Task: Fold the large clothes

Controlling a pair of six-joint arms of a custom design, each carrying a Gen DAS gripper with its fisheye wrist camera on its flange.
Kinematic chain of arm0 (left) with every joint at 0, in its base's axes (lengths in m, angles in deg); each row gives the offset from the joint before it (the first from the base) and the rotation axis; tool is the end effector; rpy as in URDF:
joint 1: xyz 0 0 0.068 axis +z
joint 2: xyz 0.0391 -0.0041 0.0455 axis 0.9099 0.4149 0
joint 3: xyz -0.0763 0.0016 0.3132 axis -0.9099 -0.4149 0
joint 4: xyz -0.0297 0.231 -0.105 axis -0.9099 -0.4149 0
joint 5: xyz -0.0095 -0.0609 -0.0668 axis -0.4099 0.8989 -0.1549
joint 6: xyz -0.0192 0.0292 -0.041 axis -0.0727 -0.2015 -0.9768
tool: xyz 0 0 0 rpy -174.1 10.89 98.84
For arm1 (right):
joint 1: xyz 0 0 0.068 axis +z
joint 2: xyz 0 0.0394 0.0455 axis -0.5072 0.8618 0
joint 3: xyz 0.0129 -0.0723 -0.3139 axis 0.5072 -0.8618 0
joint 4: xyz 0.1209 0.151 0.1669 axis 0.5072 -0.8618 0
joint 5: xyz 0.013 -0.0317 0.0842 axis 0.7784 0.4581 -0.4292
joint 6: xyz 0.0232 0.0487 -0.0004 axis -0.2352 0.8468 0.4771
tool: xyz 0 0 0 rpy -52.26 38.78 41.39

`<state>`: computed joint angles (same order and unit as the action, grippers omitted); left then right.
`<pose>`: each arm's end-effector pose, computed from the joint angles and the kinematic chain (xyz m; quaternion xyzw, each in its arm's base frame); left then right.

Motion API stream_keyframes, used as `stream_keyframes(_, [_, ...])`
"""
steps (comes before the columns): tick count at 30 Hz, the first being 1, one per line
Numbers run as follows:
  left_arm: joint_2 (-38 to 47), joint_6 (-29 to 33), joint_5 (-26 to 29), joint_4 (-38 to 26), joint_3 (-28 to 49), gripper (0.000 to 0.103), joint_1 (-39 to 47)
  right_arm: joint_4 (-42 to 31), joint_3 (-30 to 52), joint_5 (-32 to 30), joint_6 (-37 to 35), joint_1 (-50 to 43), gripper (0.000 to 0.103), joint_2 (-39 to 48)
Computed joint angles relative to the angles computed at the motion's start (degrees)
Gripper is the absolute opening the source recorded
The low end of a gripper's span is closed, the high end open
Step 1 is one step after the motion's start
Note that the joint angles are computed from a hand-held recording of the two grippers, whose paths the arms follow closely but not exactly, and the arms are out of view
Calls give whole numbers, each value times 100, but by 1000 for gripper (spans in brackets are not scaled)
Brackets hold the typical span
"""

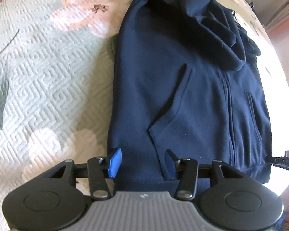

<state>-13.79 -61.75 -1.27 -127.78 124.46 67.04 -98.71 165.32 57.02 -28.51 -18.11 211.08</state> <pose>0.1854 0.0005 0.2369 -0.3882 0.9039 -0.1222 0.1314 0.4578 0.1011 0.2482 -0.2135 0.9729 0.0096 0.0881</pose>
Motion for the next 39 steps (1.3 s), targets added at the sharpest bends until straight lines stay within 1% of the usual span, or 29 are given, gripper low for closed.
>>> stream_keyframes(2, [-33, 92, 134, 52, -77, 52, 119, 76, -147, 492, -114, 240, 82, -69])
stream_keyframes(4, [-72, 247, 248, 17, -104, 52, 231, 51, -101, 811, -208, 450, 82, -78])
stream_keyframes(5, [-86, 294, 279, 8, -116, 52, 251, 129, -199, 838, -258, 486, 82, -145])
stream_keyframes(10, [-228, 585, 296, -399, -13, 54, 341, 72, -87, 866, -121, 607, 83, -120])
stream_keyframes(13, [-353, 550, 388, -572, -56, 56, 472, 67, -112, 806, -74, 528, 83, -85])
stream_keyframes(14, [-388, 494, 577, -565, -137, 58, 624, 97, -168, 806, -52, 523, 83, -90])
stream_keyframes(15, [-432, 422, 883, -469, -271, 58, 847, 129, -200, 806, -91, 480, 83, -85])
stream_keyframes(16, [-524, 270, 1305, -303, -470, 58, 1135, 148, -219, 809, -145, 427, 83, -74])
stream_keyframes(17, [-606, 122, 1536, -177, -610, 59, 1299, 130, -177, 819, -180, 388, 83, -35])
stream_keyframes(19, [-710, -131, 1652, 12, -773, 61, 1339, 164, -199, 634, -354, 223, 83, -72])
stream_keyframes(21, [-657, -292, 1506, 163, -840, 64, 1109, 98, -133, 241, -515, -8, 83, -72])
stream_keyframes(23, [-578, -491, 1387, 354, -924, 66, 876, -330, 259, -314, -671, -291, 83, 136])
stream_keyframes(25, [-490, -669, 1339, 590, -1018, 68, 692, -615, 473, -632, -679, -434, 83, 282])
stream_keyframes(28, [-416, -908, 1269, 918, -1166, 72, 476, -809, 561, -876, -620, -580, 83, 360])
stream_keyframes(30, [-382, -902, 1253, 1056, -1255, 76, 493, -804, 582, -941, -617, -665, 83, 439])
stream_keyframes(32, [-353, -981, 1289, 1289, -1376, 81, 501, -1097, 776, -1248, -676, -759, 83, 621])
stream_keyframes(33, [-339, -1024, 1298, 1388, -1416, 81, 501, -1159, 749, -1392, -699, -781, 85, 643])
stream_keyframes(34, [-331, -1058, 1281, 1466, -1456, 82, 485, -1020, 565, -1410, -736, -774, 85, 567])
stream_keyframes(35, [-307, -1047, 1248, 1502, -1467, 79, 437, -802, 307, -1384, -847, -743, 85, 427])
stream_keyframes(36, [-296, -990, 1193, 1483, -1452, 76, 405, -682, 147, -1316, -972, -689, 82, 321])
stream_keyframes(37, [-331, -943, 1180, 1444, -1460, 61, 454, -618, 76, -1302, -1064, -653, 76, 252])
stream_keyframes(38, [-399, -991, 1183, 1466, -1520, 35, 496, -653, 78, -1338, -1128, -621, 60, 205])
stream_keyframes(39, [-480, -1050, 1206, 1523, -1613, 20, 545, -747, 150, -1379, -1168, -600, 41, 210])
